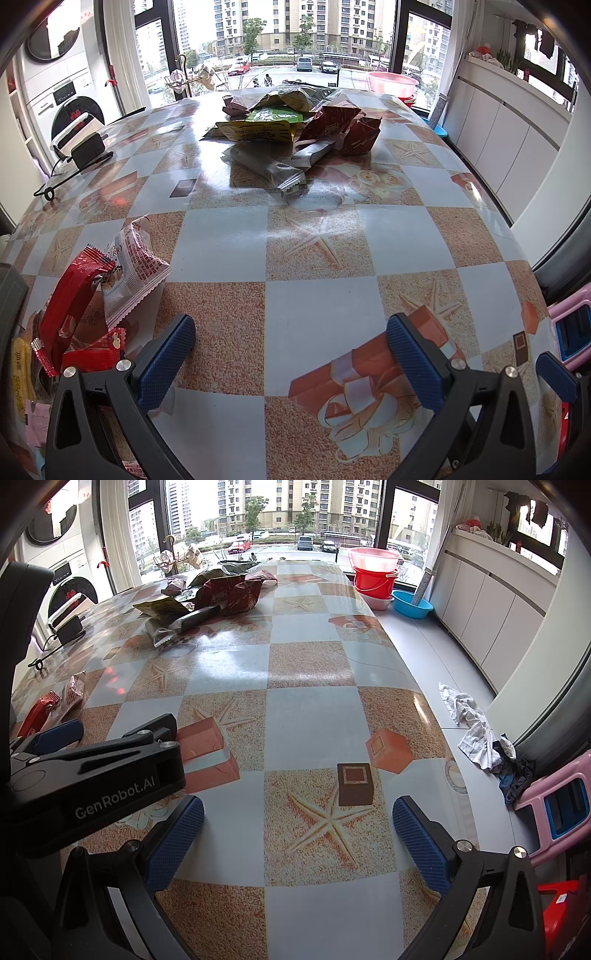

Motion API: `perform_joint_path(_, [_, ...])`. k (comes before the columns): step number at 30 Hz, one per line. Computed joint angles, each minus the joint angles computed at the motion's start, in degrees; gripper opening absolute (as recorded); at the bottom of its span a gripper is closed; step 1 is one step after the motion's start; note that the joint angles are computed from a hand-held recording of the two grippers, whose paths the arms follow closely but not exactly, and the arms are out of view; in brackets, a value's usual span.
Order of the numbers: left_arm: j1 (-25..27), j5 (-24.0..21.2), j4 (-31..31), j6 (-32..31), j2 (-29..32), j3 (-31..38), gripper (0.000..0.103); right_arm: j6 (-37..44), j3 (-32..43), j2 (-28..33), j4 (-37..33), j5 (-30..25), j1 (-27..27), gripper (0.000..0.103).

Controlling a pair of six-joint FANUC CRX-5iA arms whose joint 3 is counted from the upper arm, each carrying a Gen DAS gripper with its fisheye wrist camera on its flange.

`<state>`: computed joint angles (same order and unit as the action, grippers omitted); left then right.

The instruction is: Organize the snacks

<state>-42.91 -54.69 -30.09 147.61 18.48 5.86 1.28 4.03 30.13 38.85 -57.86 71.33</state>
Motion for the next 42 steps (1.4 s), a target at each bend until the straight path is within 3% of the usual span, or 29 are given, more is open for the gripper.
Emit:
perform_joint_path(33, [0.02,0.01,0.03,-0.04,-0.01,-0.01,0.103,0.01,0.04,0.05,0.01,0.00,-0.03,0.103])
perform_joint_path(37, [2.49,-2.05,6.83,-7.35,-0.02,0.31,0.103,0.00,0.04,0.04,-0.01,0.01,-0.03,0.103])
perform_joint_path(39, [1.73,-3.75,5.37,-6.32,-1.27,0.21,0.103,0.00,0.04,0.04,-0.01,0.01,-0.03,0.103])
perform_joint_path(42, [-1.03,-1.83,-0.41,-4.92,-7.51,-3.26,0.103,0.00,0.04,0.04,-0.01,0.01,-0.03,0.103])
